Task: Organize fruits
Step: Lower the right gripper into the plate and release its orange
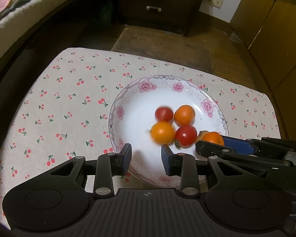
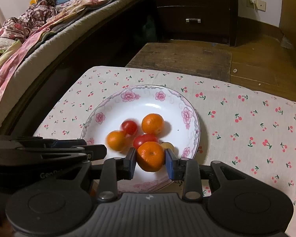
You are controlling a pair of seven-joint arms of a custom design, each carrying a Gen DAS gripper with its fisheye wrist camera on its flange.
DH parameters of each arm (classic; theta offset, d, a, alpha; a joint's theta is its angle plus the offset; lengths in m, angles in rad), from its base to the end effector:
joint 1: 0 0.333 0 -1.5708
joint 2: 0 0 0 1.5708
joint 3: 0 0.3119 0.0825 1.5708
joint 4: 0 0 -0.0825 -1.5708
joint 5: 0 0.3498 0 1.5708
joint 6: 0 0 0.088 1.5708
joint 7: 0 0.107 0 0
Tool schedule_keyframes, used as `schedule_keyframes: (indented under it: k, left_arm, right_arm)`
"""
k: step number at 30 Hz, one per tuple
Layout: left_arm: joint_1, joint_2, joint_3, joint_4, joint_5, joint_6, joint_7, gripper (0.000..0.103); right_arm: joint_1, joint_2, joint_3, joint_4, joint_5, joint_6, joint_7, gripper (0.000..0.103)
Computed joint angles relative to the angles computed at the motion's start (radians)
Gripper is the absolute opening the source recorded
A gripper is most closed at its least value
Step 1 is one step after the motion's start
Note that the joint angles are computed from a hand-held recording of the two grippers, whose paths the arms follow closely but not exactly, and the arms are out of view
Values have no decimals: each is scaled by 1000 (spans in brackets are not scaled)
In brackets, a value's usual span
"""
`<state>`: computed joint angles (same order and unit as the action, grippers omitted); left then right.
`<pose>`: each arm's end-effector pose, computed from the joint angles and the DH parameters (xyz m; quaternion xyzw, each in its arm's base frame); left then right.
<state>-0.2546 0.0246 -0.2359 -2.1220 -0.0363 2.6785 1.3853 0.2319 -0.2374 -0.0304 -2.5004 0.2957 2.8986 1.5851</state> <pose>0.4936 -0.2613 0.4743 -0.5821 0.7693 -0.2436 0.1004 0.4557 0.0748 0.4598 -0.6434 0.6958 -0.1296 0.2917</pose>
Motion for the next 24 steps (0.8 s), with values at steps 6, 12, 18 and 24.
schedule_keyframes:
  k: [6, 12, 18, 24]
  left_arm:
    - [3, -8, 3, -5, -14, 7, 3, 44]
    - [5, -26, 3, -20, -40, 11, 29, 47]
    - [4, -60, 6, -52, -57, 15, 46, 48]
    - [0, -99, 10, -91, -89, 21, 71, 49]
  right_arm:
    - [-3, -4, 4, 0, -7, 1, 12, 32]
    - [-15, -25, 16, -12, -38, 1, 35, 33]
    - [-36, -70, 48, -40, -120, -16, 88, 34]
    - [-25, -109, 48, -64, -152, -33, 121, 34]
